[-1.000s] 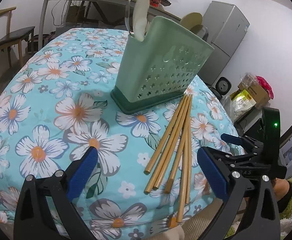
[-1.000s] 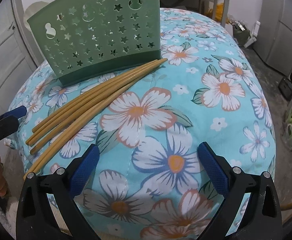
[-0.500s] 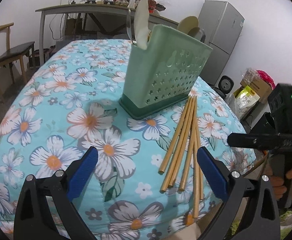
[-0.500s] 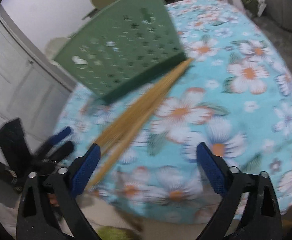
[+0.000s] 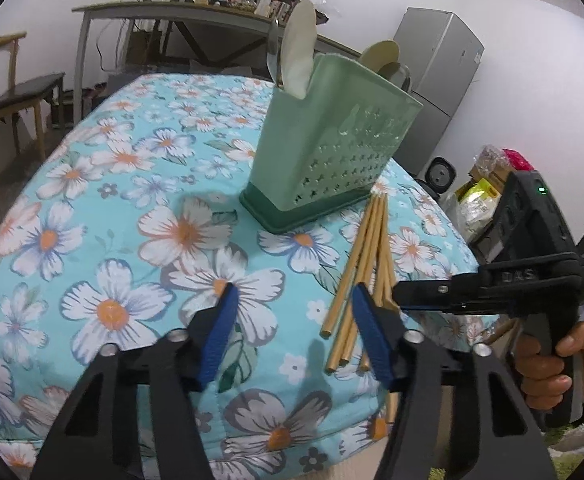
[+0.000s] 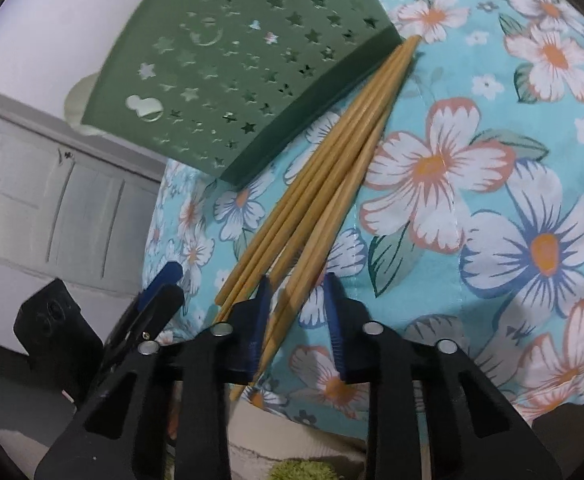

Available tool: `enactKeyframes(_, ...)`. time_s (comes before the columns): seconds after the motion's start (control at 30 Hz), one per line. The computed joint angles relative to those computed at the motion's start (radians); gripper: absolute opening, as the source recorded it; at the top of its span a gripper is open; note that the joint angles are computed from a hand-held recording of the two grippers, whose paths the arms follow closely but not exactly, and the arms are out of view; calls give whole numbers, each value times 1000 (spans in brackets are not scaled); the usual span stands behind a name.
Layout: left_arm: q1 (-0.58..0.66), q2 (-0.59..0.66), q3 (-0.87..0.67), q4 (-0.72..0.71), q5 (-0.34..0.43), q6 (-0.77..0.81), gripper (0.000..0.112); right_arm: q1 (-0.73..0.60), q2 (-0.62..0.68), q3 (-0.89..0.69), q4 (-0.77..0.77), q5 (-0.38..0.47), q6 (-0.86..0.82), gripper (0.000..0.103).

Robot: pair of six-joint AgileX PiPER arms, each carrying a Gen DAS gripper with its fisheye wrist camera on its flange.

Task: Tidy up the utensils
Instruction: 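Move the right gripper down toward the wooden chopsticks beside the holder, then close the right gripper on a single wooden chopstick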

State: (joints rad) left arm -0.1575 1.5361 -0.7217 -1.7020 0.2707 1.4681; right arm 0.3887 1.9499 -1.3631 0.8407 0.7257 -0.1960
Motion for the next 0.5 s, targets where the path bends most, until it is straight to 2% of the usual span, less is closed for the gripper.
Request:
enactKeyframes(0.17, 32, 38, -21, 66, 95, -66, 36, -4, 19, -6, 45, 3, 5, 20)
enactKeyframes(0.27, 43, 86, -66, 174, 136, -189, 26, -9, 22, -2, 50, -1, 9, 12)
enactKeyframes(0.33, 49, 119, -95, 229, 154, -269, 19, -25, 23, 16, 100, 1, -24, 11)
enactKeyframes(0.5, 85, 147, -110, 222, 217, -300, 11, -61, 10, 51, 153, 13, -81, 9)
